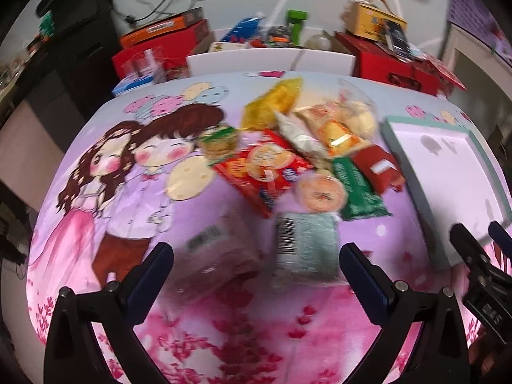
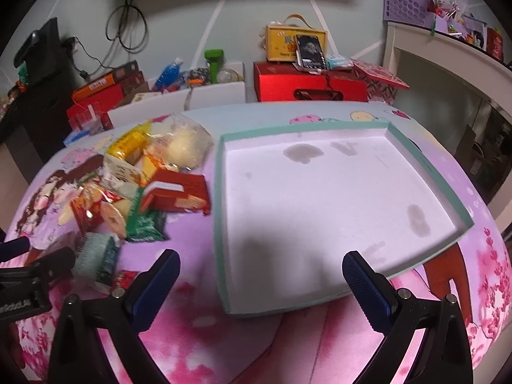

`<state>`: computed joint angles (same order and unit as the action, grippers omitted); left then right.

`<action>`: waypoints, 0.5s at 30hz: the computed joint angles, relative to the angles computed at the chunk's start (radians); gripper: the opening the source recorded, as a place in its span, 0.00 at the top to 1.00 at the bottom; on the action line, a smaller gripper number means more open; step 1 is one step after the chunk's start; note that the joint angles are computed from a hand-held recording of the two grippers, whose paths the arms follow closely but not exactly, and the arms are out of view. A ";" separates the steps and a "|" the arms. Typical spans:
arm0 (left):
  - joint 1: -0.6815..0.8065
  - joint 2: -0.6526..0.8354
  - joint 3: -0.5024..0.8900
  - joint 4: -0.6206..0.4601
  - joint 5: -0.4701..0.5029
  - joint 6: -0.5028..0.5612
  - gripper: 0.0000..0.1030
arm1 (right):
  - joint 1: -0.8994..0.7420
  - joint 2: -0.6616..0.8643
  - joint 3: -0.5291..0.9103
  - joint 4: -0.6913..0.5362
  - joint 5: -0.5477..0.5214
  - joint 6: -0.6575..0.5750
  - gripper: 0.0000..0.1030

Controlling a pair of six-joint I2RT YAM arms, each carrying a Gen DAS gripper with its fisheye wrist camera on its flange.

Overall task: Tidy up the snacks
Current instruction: 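Grasp the pink wrapped pastry with the left tool while the right tool grasps the small red candy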

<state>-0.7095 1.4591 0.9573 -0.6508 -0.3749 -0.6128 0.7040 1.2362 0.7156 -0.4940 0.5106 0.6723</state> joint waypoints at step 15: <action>0.250 -0.051 -0.121 0.056 0.244 -0.020 0.00 | 0.117 0.204 0.098 0.120 -0.176 -0.078 0.16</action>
<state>-0.4594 1.4079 0.8365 -0.5944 -0.1313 -0.6325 0.8208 1.4403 0.8133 -0.3740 0.3350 0.5941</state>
